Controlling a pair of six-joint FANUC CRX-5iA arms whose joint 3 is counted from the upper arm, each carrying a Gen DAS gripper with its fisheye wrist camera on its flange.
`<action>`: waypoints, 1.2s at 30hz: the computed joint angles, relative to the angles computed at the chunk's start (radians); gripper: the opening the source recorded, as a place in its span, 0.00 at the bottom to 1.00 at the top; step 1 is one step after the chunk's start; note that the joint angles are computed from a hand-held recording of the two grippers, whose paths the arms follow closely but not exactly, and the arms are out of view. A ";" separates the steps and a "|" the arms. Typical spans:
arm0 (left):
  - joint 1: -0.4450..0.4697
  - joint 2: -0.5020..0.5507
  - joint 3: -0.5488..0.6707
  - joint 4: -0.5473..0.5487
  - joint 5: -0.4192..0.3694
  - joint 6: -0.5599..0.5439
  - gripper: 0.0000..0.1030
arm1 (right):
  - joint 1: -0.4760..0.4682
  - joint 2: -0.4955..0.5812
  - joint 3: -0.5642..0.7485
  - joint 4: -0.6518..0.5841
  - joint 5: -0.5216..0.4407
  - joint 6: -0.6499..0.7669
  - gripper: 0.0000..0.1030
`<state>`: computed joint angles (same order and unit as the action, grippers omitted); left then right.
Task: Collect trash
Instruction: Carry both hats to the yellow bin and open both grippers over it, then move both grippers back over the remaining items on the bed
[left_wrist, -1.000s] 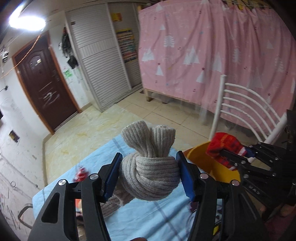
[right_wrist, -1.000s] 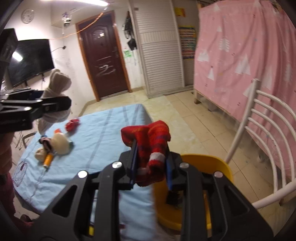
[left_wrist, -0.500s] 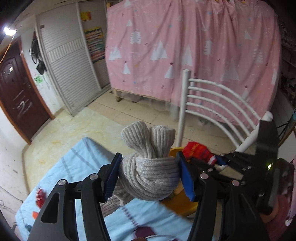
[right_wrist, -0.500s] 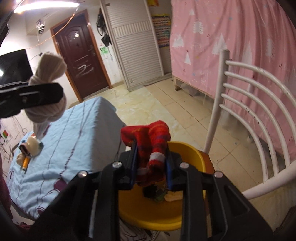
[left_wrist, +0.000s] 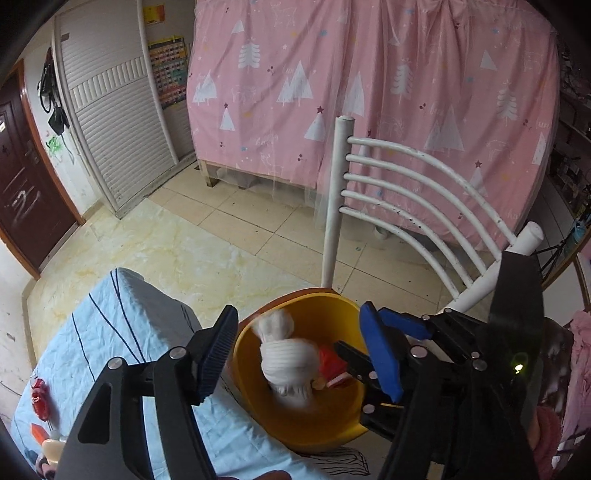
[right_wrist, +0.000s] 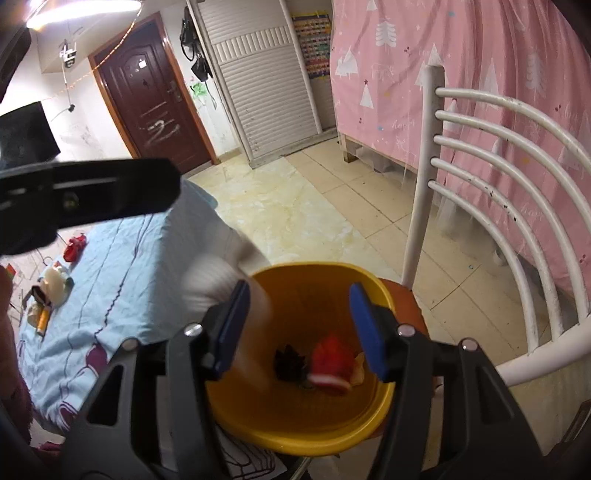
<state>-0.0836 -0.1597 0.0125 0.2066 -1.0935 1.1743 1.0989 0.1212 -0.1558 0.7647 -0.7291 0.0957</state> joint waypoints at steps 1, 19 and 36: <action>-0.005 0.001 0.002 -0.008 0.002 0.006 0.58 | 0.000 0.000 -0.001 0.002 -0.001 -0.002 0.53; 0.200 -0.152 -0.069 0.004 -0.002 -0.079 0.59 | 0.062 0.068 0.118 0.054 -0.043 0.039 0.61; 0.722 -0.272 -0.168 0.200 -0.045 -0.327 0.59 | 0.152 0.322 0.529 -0.077 -0.123 0.347 0.67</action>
